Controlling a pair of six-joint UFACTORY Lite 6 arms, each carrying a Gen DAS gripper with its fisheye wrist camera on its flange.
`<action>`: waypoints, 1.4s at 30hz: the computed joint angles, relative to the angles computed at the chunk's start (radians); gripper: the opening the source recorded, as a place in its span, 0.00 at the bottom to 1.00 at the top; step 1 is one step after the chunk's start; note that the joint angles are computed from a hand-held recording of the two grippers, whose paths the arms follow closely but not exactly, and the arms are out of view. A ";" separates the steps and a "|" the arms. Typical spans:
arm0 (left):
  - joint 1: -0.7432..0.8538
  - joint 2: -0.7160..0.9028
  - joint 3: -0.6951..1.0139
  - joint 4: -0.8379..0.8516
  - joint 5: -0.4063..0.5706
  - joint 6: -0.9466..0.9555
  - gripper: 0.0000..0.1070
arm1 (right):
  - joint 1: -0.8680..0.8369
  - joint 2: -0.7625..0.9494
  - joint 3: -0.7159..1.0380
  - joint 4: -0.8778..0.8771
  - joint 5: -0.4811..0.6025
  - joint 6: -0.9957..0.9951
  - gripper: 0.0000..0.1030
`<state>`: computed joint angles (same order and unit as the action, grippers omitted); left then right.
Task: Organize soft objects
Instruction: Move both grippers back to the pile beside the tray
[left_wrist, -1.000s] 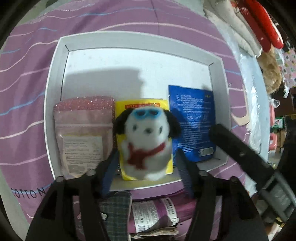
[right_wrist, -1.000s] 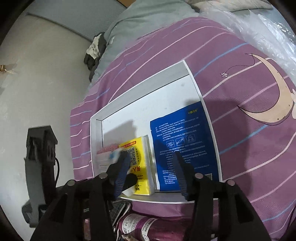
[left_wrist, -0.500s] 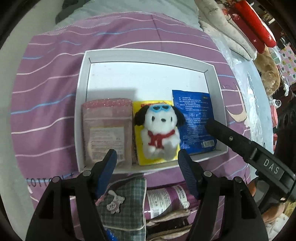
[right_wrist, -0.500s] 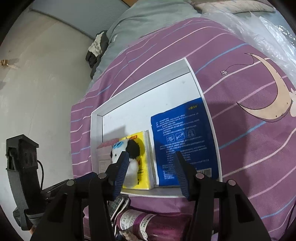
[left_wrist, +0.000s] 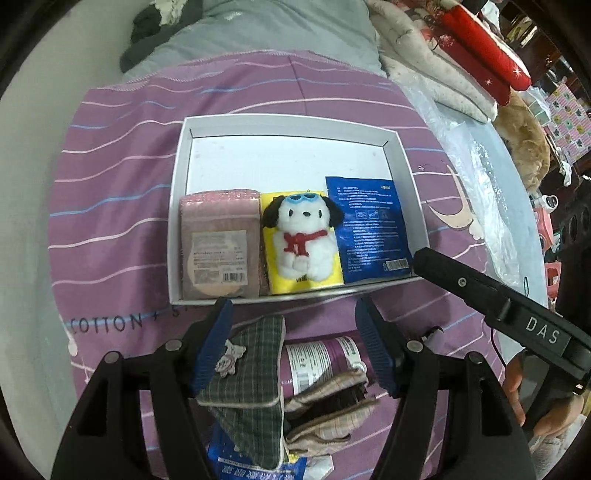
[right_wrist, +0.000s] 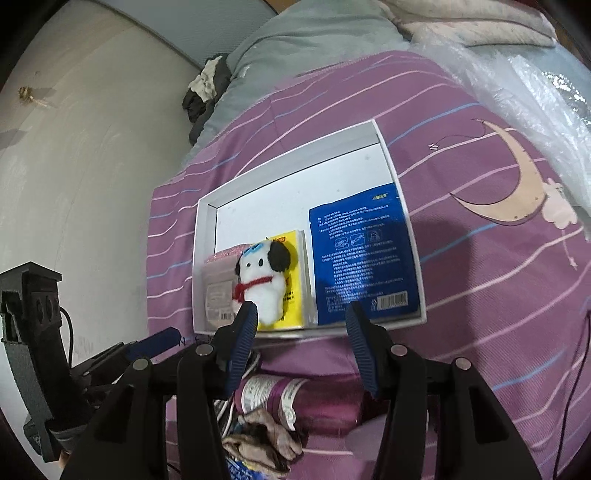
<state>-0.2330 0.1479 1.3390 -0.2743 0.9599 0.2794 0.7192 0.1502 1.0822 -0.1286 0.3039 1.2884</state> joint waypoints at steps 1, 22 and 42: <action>0.003 -0.019 -0.016 -0.004 -0.004 0.004 0.65 | 0.011 -0.014 -0.001 -0.026 0.016 0.028 0.48; 0.069 -0.523 -0.406 0.016 0.005 0.068 0.65 | 0.369 -0.155 0.052 -0.359 0.390 0.453 0.55; 0.481 -1.010 -0.949 -0.215 -0.016 0.567 0.65 | 0.691 0.227 0.077 -0.598 0.484 0.916 0.81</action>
<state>0.2475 -0.8623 0.3900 -0.4888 0.9434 0.8464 1.4103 0.3772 1.1591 -0.7264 0.7876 2.2049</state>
